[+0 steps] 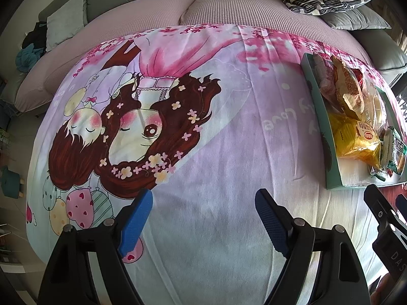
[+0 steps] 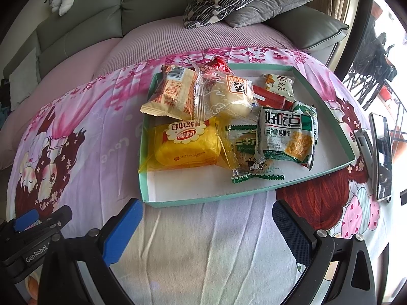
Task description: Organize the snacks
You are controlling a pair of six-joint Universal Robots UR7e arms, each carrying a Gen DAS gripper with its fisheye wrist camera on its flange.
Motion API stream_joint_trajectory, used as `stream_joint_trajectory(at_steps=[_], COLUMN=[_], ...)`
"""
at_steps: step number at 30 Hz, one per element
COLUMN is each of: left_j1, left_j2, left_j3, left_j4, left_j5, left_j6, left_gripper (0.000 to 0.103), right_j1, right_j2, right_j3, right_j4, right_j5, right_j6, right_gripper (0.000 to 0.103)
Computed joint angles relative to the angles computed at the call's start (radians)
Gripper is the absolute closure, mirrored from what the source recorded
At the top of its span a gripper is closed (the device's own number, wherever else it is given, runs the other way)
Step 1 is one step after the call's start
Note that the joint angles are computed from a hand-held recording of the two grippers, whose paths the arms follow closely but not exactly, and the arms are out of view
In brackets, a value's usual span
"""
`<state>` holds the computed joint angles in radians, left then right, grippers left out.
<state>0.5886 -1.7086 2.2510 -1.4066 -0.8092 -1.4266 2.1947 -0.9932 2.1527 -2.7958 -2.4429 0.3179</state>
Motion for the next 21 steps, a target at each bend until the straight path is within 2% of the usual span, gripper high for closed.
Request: stream_joint_trajectory(at_steps=[21], left_j1=[0.0], left_j2=[0.006], left_j3=[0.001], left_j4=[-0.005], left_j5=[-0.001], left_j6=[-0.001], left_gripper=[0.02], right_j1=[-0.002], right_j2=[-0.002], right_j3=[0.0], right_j4=[0.011], right_j5=[0.004], right_j6=[-0.002], right_gripper=[0.0])
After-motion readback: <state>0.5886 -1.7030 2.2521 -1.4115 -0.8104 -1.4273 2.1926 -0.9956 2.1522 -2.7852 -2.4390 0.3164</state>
